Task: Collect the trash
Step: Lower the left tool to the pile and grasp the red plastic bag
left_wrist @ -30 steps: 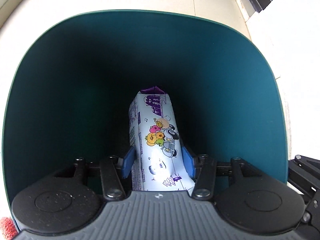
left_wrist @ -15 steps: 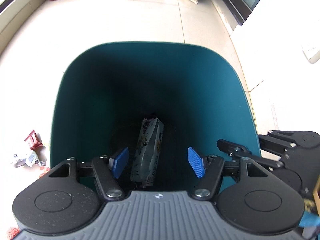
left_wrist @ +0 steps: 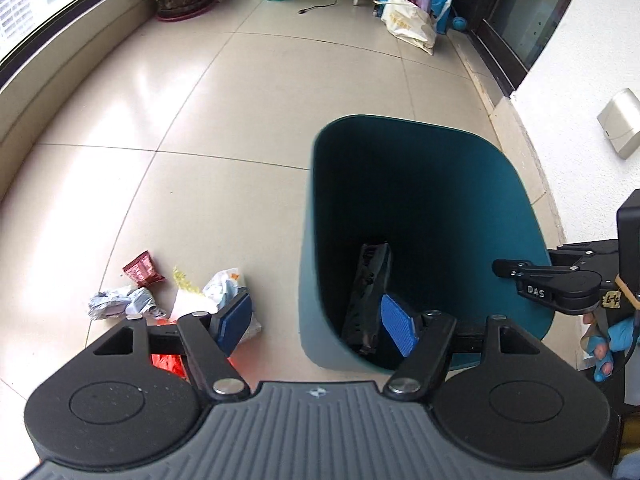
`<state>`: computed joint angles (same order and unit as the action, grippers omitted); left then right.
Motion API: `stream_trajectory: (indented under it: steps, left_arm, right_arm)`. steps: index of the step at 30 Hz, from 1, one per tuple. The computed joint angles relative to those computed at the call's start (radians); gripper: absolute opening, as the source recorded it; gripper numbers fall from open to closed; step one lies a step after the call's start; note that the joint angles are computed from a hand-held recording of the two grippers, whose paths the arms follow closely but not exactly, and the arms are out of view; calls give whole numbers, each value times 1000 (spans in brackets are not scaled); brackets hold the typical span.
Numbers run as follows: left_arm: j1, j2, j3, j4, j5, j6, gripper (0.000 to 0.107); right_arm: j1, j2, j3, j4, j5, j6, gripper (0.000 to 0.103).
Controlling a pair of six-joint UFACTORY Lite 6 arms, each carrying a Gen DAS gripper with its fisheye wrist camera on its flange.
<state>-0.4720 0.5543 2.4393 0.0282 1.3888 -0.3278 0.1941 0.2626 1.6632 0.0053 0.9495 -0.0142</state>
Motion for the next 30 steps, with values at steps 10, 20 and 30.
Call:
stream_trajectory:
  steps: [10, 20, 30]
  left_arm:
    - [227, -326, -606, 8, -244, 119, 71]
    - [383, -332, -994, -15, -472, 137, 71]
    - [390, -7, -901, -47, -574, -49, 71]
  right_arm:
    - [3, 3, 0, -10, 27, 11, 11]
    - [71, 34, 45, -100, 50, 91, 9]
    - [45, 25, 51, -63, 59, 47, 10]
